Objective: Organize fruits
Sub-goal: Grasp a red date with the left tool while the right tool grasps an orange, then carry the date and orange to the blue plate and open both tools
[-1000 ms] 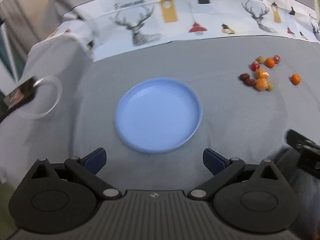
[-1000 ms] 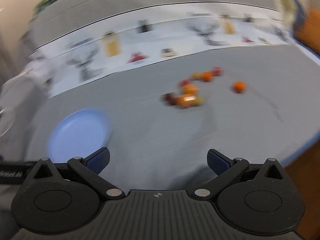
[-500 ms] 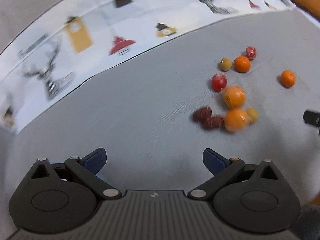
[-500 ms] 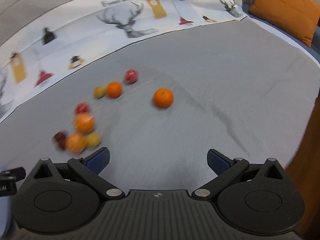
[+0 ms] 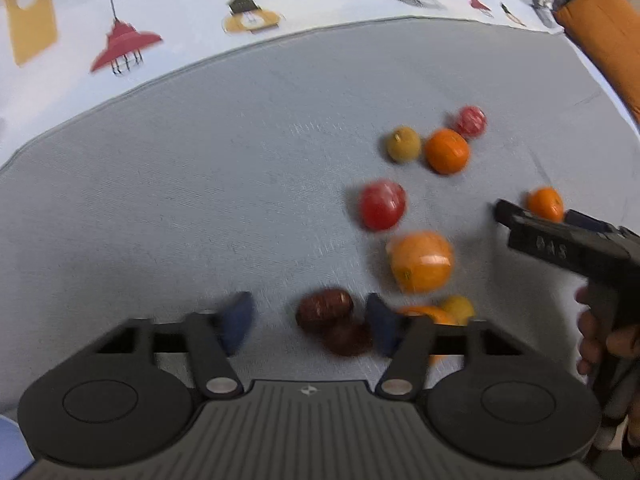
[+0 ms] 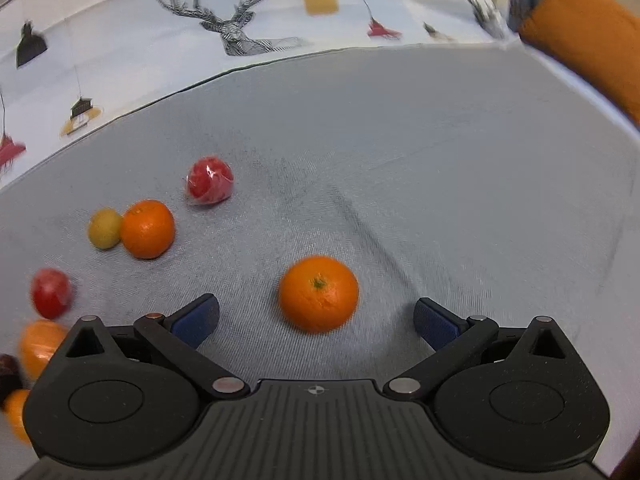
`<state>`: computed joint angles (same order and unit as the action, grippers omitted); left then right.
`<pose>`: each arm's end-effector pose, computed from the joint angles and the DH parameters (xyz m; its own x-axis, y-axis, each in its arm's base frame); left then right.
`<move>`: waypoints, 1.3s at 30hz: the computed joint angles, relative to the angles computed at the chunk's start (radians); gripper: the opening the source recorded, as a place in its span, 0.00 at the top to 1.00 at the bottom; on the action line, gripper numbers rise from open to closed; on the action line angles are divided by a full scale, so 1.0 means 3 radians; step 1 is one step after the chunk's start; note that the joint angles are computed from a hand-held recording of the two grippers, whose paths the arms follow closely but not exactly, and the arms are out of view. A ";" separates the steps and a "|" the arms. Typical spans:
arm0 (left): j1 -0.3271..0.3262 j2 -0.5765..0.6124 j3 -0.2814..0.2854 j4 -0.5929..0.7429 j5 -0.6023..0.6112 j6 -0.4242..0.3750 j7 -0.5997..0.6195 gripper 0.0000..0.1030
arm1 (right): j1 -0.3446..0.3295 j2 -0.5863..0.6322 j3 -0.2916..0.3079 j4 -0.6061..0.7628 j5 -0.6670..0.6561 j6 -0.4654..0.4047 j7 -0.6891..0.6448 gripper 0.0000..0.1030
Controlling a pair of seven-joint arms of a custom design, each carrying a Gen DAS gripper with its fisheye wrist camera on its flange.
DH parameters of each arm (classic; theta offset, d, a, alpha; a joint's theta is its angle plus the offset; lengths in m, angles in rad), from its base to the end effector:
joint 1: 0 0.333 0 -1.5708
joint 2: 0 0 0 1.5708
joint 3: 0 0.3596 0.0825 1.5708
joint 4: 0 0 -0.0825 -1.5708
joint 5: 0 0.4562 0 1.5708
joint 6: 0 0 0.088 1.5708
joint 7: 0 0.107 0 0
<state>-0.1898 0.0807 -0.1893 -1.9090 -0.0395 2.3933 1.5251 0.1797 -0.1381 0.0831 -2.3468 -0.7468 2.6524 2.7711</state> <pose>0.6367 -0.2506 0.5117 -0.3142 -0.9469 0.0691 -0.8820 0.2641 -0.3903 0.5444 0.1664 0.4299 -0.3321 -0.9431 -0.0170 -0.7506 0.2751 -0.6008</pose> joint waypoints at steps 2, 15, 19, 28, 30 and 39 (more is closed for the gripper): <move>0.0010 0.0007 -0.0013 0.0043 -0.0128 -0.0045 0.0121 0.70 | -0.0027 -0.0037 0.0006 -0.0053 -0.0168 0.0135 0.0071 0.33; 0.0198 -0.0935 0.0028 -0.0400 0.0093 -0.0291 -0.0459 0.70 | -0.0165 -0.0968 0.0214 -0.0470 -0.0305 0.0174 0.0463 0.64; 0.0296 -0.1603 0.0025 -0.0730 0.0092 -0.0589 -0.0509 0.70 | -0.0040 -0.1558 0.0315 -0.0668 -0.0057 0.0249 0.0312 0.64; 0.0533 -0.3201 0.0138 -0.1481 -0.0079 -0.1478 -0.0506 0.70 | 0.0984 -0.2282 0.0413 -0.0823 0.0973 0.0109 -0.0523 0.64; 0.0606 -0.3503 0.0155 -0.1602 -0.0093 -0.1630 -0.0516 0.70 | 0.1193 -0.2328 0.0457 -0.0806 0.1187 0.0064 -0.0649 0.64; 0.0862 -0.4498 0.0271 -0.1953 -0.0156 -0.2030 -0.0502 0.70 | 0.1631 -0.2107 0.0770 -0.0448 0.1519 0.0014 -0.1199 0.64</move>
<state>0.0689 -1.2686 -0.1081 -2.4949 -0.0862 1.7843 1.3745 0.6690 -0.7700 0.3141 -2.4812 -0.2910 2.6565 2.4115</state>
